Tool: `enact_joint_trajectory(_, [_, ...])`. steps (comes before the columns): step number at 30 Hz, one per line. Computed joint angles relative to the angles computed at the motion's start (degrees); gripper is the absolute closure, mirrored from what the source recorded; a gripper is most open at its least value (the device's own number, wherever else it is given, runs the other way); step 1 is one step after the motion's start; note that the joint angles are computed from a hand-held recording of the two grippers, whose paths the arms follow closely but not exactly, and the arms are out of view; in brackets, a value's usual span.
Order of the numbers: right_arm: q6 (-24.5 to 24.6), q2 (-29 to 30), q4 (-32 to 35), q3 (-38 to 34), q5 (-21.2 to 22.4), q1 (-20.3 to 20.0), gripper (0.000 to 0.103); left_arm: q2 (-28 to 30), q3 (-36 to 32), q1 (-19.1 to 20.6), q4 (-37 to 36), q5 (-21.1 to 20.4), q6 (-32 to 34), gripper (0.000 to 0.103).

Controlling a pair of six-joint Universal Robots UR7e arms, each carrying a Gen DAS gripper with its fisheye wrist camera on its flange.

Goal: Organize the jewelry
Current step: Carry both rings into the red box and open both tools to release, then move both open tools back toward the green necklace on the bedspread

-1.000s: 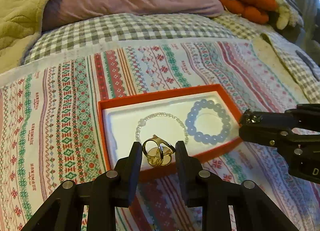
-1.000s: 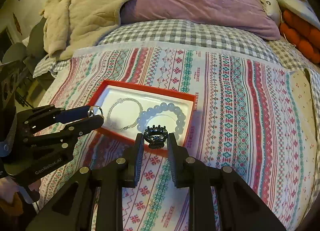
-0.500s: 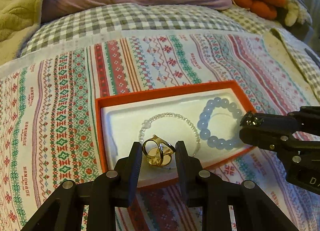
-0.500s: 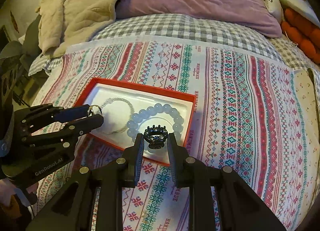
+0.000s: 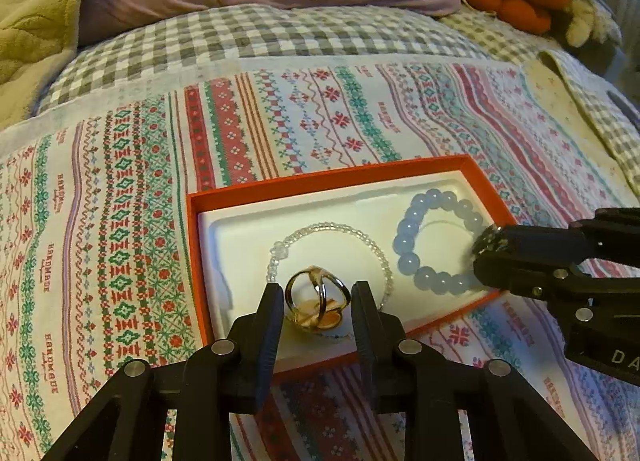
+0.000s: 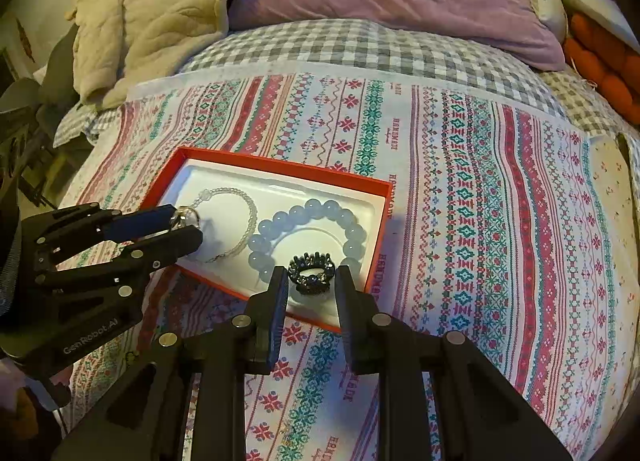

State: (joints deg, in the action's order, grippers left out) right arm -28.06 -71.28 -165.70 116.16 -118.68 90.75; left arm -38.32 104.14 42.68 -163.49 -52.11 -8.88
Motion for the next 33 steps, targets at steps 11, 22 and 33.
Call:
enact_joint_trajectory(11, [-0.5, -3.8, 0.8, 2.2, 0.9, 1.1, 0.071, -2.6, 2.9, -1.9, -0.8, 0.0, 0.5, 0.046])
enact_joint_trajectory(22, [-0.2, -8.5, 1.2, 5.6, 0.3, 2.2, 0.053, -6.6, 7.6, -4.4, -1.5, 0.8, -0.6, 0.019])
enact_joint_trajectory(33, [1.0, -11.7, 2.5, 8.6, -0.6, 3.1, 0.035, -9.6, 11.7, -6.4, 2.2, 1.4, -4.6, 0.006])
